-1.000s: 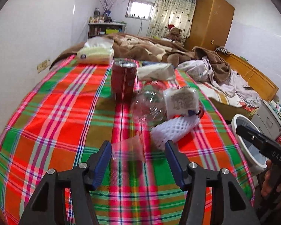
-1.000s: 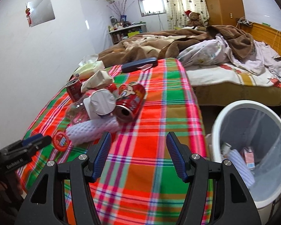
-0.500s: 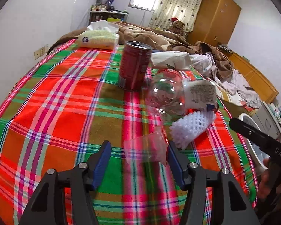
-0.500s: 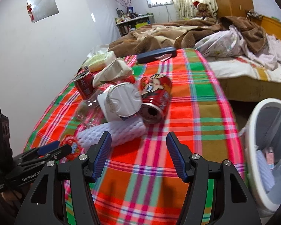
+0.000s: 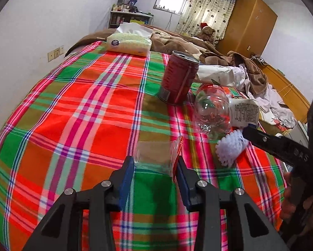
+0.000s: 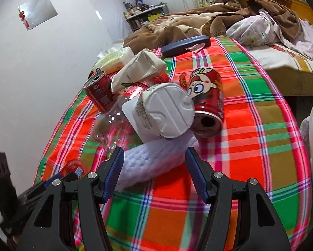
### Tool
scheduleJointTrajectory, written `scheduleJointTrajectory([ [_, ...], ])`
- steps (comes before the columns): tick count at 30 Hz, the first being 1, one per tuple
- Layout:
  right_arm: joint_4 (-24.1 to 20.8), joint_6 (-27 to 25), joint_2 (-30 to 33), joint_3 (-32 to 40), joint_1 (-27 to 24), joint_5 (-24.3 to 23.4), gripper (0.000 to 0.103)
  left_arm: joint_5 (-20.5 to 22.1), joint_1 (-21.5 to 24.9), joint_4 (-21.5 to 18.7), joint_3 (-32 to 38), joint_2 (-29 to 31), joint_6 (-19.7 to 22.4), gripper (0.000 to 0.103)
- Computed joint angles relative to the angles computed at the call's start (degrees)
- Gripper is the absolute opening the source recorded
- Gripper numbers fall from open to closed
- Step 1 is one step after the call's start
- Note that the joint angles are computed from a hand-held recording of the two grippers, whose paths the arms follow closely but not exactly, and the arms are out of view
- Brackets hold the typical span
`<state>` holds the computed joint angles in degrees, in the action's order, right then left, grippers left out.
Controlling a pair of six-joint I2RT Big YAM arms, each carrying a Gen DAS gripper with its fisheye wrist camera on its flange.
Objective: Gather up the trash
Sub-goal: 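Close the left tool on the clear plastic cup while the right tool grasps another foam sleeve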
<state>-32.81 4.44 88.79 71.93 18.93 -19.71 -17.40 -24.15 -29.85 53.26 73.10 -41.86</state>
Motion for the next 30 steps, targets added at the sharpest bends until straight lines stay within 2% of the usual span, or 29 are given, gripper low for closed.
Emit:
scheduleJointTrajectory([
  [9,-0.11,3.41,1.76,1.43,3.14,7.97,0.063,0.82,0.54,0.15,-0.79,-1.05,0.57,0.040],
  [14,-0.51,2.42,2.07,1.71,4.79,13.03,0.064,0.90,1.00,-0.20,-0.62,-0.86,0.37,0.040],
  [17,-0.19,0.65,1.92,1.30,6.33,17.72,0.064,0.86,1.29,-0.43,-0.43,-0.72,-0.05,0.041],
  [20,1.21,-0.62,0.59,-0.54,6.97,20.63,0.063,0.96,1.51,-0.32,-0.45,-0.66,0.14,0.041],
  [22,1.49,-0.17,-0.13,-1.42,6.33,19.57,0.058,1.60,1.84,0.21,-0.64,-0.72,-0.31,0.041],
  [28,2.67,2.04,-2.29,-3.66,4.31,13.32,0.029,1.92,1.38,0.98,-0.73,-0.64,-0.33,0.041],
  [30,2.94,2.76,-3.06,-4.51,3.42,9.73,0.010,1.67,0.87,1.22,-0.68,-0.82,-0.35,0.041],
])
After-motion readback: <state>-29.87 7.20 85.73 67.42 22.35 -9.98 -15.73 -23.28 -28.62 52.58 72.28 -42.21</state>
